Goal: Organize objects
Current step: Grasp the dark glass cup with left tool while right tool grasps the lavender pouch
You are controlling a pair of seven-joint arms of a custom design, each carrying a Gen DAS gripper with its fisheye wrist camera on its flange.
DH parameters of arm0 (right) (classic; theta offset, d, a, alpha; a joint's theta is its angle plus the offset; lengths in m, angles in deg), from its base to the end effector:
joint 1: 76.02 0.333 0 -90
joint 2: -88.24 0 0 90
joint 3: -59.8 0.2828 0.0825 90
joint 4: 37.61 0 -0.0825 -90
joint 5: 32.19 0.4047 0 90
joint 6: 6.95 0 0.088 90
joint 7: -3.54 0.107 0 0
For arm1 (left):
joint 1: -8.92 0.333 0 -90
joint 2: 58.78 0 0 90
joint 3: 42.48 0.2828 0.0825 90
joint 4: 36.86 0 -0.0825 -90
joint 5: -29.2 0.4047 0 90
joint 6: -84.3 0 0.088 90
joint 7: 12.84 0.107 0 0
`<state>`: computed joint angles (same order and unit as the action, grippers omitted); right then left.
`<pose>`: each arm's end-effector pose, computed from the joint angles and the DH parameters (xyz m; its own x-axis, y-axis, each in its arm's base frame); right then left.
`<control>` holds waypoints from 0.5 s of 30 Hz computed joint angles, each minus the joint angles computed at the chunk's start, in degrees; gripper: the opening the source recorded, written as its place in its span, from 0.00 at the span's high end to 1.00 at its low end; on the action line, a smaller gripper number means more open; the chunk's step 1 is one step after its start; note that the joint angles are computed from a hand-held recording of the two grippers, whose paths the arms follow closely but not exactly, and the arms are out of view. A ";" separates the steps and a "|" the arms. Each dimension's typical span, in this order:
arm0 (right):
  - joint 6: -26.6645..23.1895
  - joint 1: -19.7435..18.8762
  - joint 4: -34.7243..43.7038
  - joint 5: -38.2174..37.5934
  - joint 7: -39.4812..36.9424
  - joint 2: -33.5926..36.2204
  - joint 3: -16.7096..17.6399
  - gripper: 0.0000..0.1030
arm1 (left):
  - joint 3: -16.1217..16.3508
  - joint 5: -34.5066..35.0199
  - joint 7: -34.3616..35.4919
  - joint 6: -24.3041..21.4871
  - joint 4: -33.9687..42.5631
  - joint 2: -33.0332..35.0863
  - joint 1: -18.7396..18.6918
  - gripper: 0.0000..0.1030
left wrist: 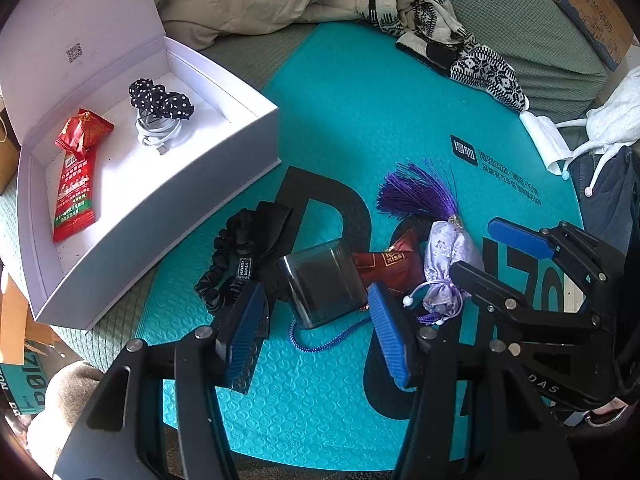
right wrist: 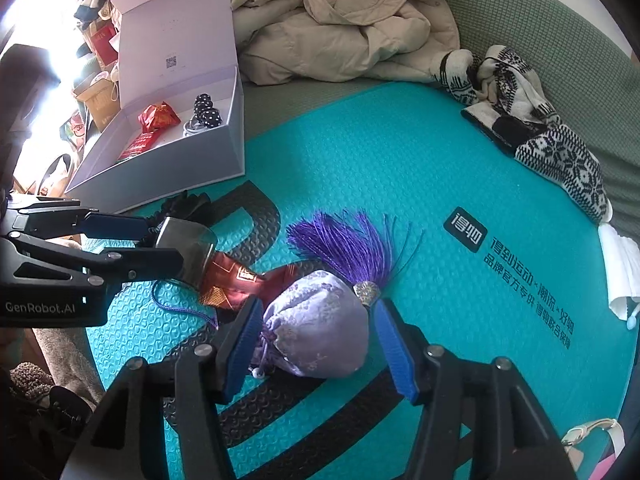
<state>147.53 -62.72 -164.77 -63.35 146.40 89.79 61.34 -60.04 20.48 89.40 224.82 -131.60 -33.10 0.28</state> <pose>0.5565 0.1653 0.3629 -0.2147 -0.9764 -0.0225 -0.8300 0.1945 -0.5227 0.6443 -0.2904 0.3608 -0.5182 -0.8354 0.1833 -0.8205 0.4251 -0.3823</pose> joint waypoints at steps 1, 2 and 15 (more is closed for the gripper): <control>-0.03 -0.07 0.05 0.90 -0.38 0.31 -0.03 0.41 | 0.10 0.35 -0.14 -0.21 0.66 0.61 -0.23 0.49; 0.02 -0.11 0.06 1.78 -0.84 0.56 -0.08 0.41 | 0.18 0.73 -0.33 -0.08 1.07 1.10 -0.49 0.49; 8.32 -0.54 -2.70 12.38 -7.86 1.55 -1.12 0.40 | -0.19 2.43 -1.07 -5.12 9.23 8.55 -1.33 0.46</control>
<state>155.85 -63.26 -167.48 -50.97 138.54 91.34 60.23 -60.24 22.91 88.33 219.70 -122.37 -24.56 -1.05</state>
